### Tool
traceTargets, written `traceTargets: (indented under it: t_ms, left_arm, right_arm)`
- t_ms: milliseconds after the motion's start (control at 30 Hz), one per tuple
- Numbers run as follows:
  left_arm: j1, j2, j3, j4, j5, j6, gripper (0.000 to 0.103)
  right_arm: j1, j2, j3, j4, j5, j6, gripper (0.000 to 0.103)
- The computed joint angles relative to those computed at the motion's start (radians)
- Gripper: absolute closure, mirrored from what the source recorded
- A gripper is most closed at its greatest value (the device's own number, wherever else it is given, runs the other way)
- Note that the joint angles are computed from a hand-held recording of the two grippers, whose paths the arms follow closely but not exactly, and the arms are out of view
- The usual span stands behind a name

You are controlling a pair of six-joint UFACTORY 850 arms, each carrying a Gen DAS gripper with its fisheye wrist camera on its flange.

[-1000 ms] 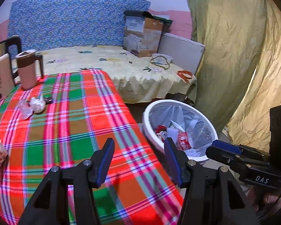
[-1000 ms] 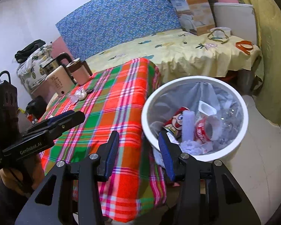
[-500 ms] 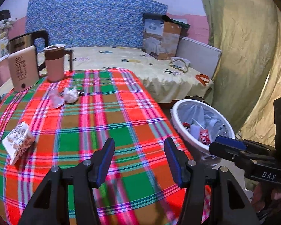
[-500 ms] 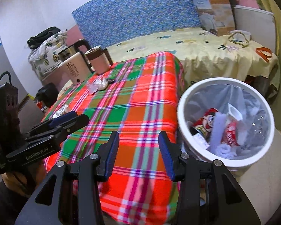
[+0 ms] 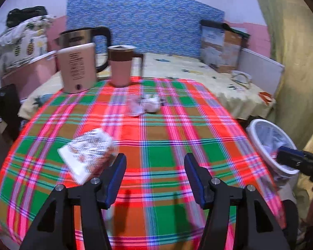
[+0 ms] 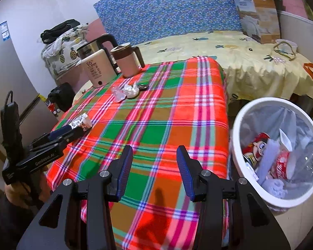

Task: Collect trash
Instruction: 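Grasp the printed paper cup with left tool while right tool approaches the crumpled tissue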

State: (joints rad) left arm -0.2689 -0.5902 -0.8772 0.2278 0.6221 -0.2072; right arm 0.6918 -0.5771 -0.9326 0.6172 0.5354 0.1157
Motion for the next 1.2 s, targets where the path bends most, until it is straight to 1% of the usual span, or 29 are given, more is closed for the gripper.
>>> traceTargets:
  t_ms: [100, 167, 267, 433, 500, 633, 700, 733, 767, 800, 867, 933, 1033, 1200]
  left_arm:
    - [0.032, -0.015, -0.007, -0.010, 0.000, -0.001, 0.043]
    - [0.049, -0.023, -0.010, -0.026, 0.005, 0.019, 0.040]
    - [0.066, -0.042, -0.029, -0.022, -0.012, 0.037, 0.038]
    - [0.076, -0.076, -0.066, -0.064, -0.041, 0.107, 0.038]
    - [0.077, -0.084, -0.072, -0.090, -0.034, 0.137, 0.038]
    - [0.085, -0.097, -0.084, -0.070, -0.025, 0.141, 0.038]
    - [0.076, -0.105, -0.090, -0.103, -0.033, 0.207, 0.046]
    - [0.072, -0.109, -0.097, -0.107, -0.048, 0.225, 0.055]
    - [0.071, -0.114, -0.107, -0.089, -0.068, 0.218, 0.060]
    - [0.071, -0.119, -0.116, -0.074, -0.085, 0.209, 0.062]
    - [0.067, -0.127, -0.126, -0.087, -0.103, 0.228, 0.073]
    - [0.066, -0.128, -0.131, -0.084, -0.108, 0.220, 0.075]
    - [0.070, -0.122, -0.127, -0.055, -0.091, 0.187, 0.082]
    - [0.086, -0.110, -0.127, 0.057, -0.064, 0.045, 0.087]
  right_arm:
    - [-0.001, -0.014, -0.023, -0.009, -0.012, -0.008, 0.057]
    - [-0.002, -0.025, -0.039, -0.017, -0.024, -0.006, 0.057]
    - [-0.005, -0.040, -0.060, -0.030, -0.042, 0.000, 0.057]
    - [-0.007, -0.060, -0.094, -0.029, -0.072, -0.010, 0.057]
    - [-0.008, -0.065, -0.103, -0.022, -0.080, -0.017, 0.057]
    - [-0.009, -0.077, -0.127, -0.013, -0.098, -0.035, 0.057]
    - [-0.010, -0.085, -0.140, -0.012, -0.107, -0.038, 0.057]
    - [-0.010, -0.088, -0.145, -0.018, -0.111, -0.035, 0.057]
    - [-0.011, -0.093, -0.152, -0.021, -0.116, -0.034, 0.057]
    - [-0.011, -0.096, -0.157, -0.020, -0.120, -0.035, 0.057]
    - [-0.011, -0.103, -0.168, -0.025, -0.129, -0.033, 0.057]
    - [-0.011, -0.110, -0.179, -0.030, -0.137, -0.035, 0.057]
    - [-0.013, -0.120, -0.199, -0.042, -0.150, -0.034, 0.057]
    - [-0.021, -0.141, -0.240, -0.062, -0.166, -0.034, 0.057]
